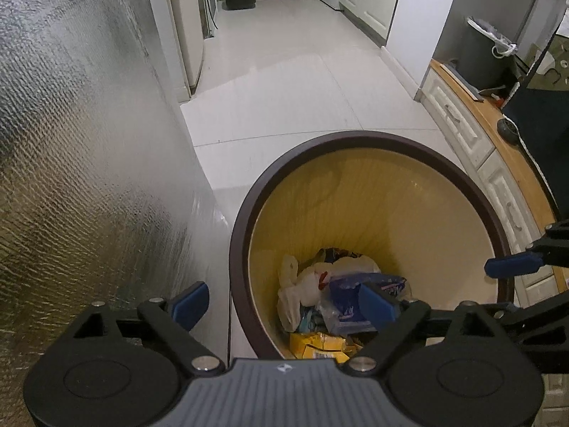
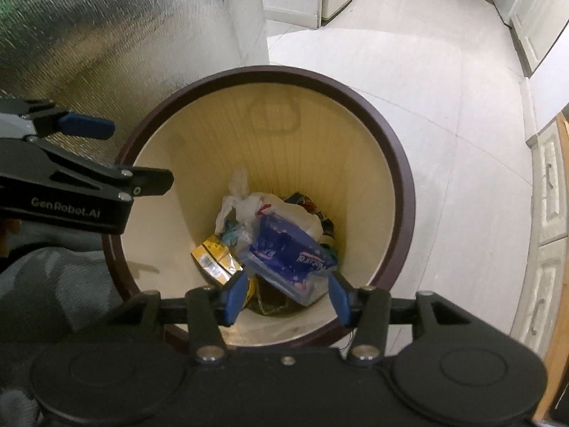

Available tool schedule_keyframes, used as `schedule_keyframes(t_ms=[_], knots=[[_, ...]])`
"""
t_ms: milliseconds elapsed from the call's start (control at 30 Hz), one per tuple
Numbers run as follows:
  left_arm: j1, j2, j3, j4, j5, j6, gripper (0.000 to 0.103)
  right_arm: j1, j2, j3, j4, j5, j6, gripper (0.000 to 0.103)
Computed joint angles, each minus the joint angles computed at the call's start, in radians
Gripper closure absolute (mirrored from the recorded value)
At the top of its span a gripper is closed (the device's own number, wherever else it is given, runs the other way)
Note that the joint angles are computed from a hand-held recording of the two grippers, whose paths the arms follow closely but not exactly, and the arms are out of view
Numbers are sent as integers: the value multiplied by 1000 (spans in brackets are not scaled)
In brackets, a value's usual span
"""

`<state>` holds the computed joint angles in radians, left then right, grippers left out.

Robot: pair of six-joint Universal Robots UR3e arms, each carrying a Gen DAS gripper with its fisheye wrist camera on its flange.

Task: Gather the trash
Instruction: 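Open both tools to drop the bags into the wastebasket, then move both open tools back from the wastebasket toward the table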

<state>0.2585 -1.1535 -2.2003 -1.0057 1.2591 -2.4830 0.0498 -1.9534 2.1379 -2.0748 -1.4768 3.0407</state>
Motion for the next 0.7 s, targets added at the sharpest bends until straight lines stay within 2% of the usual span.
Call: schedule_keyframes(t_ms=[300,333,533,700], knots=[[20,76,25,-98,0,42,9,-5,-109,-25,81,-5,32,37],[25,88,30,-115,-2,47,6,-10,-122,-31,93,-2,32,36],[81,157,54,-223,-30,103,0,-44,-235,-35,165,-2,42,30],[132,211,91,-343,-64,173,0,-57,-302,-24,197,-17,56,21]])
